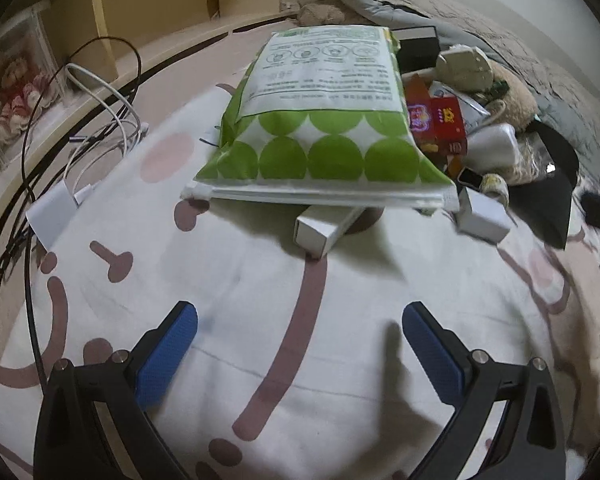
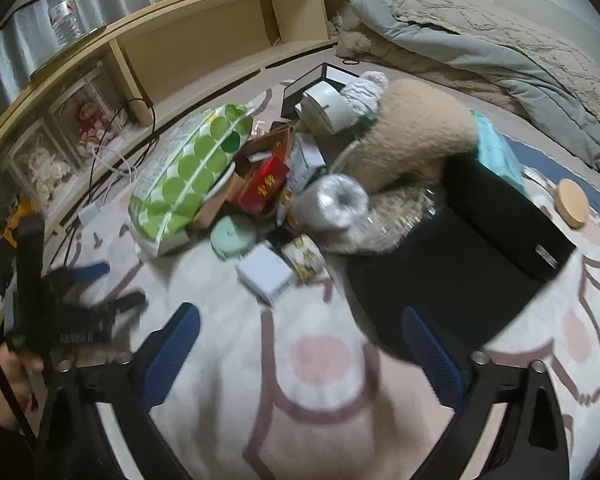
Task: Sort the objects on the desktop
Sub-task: 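Grasp the green-dotted cotton pad bag with the left tool while the right tool reaches the white charger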
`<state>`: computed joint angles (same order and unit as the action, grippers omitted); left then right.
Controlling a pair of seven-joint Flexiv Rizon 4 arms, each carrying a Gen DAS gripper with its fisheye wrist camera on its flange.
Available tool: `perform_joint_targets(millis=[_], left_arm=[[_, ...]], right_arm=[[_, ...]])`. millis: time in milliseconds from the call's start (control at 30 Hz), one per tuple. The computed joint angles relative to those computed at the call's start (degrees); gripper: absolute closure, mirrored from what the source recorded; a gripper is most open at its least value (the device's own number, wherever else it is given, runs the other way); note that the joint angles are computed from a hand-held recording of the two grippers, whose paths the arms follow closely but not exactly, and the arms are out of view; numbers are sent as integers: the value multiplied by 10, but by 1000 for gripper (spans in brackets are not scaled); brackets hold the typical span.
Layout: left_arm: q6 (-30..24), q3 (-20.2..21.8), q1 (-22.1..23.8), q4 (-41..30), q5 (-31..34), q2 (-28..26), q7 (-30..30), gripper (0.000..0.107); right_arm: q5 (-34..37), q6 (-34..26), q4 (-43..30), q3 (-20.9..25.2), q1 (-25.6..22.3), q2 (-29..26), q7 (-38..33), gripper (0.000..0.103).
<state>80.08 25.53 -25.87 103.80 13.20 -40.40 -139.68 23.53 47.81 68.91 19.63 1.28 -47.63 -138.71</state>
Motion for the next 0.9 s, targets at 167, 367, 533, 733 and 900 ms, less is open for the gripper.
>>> perform_joint_targets(millis=[167, 367, 533, 733, 900], left_arm=[[37, -37, 33, 21, -10, 17, 17, 4], [116, -62, 65, 47, -52, 36, 63, 4], [131, -60, 73, 33, -80, 35, 109, 4], [113, -59, 80, 0, -120, 19, 170, 4], [73, -79, 106, -36, -144, 3, 236, 4]], right_arm=[[-1, -23, -49, 1, 16, -35, 33, 42], [-6, -46, -97, -4, 32, -74, 59, 66], [-7, -68, -137, -1, 39, -99, 73, 66], [-12, -81, -178, -8, 56, -122, 92, 66], [-22, -56, -165, -18, 64, -122, 91, 66]])
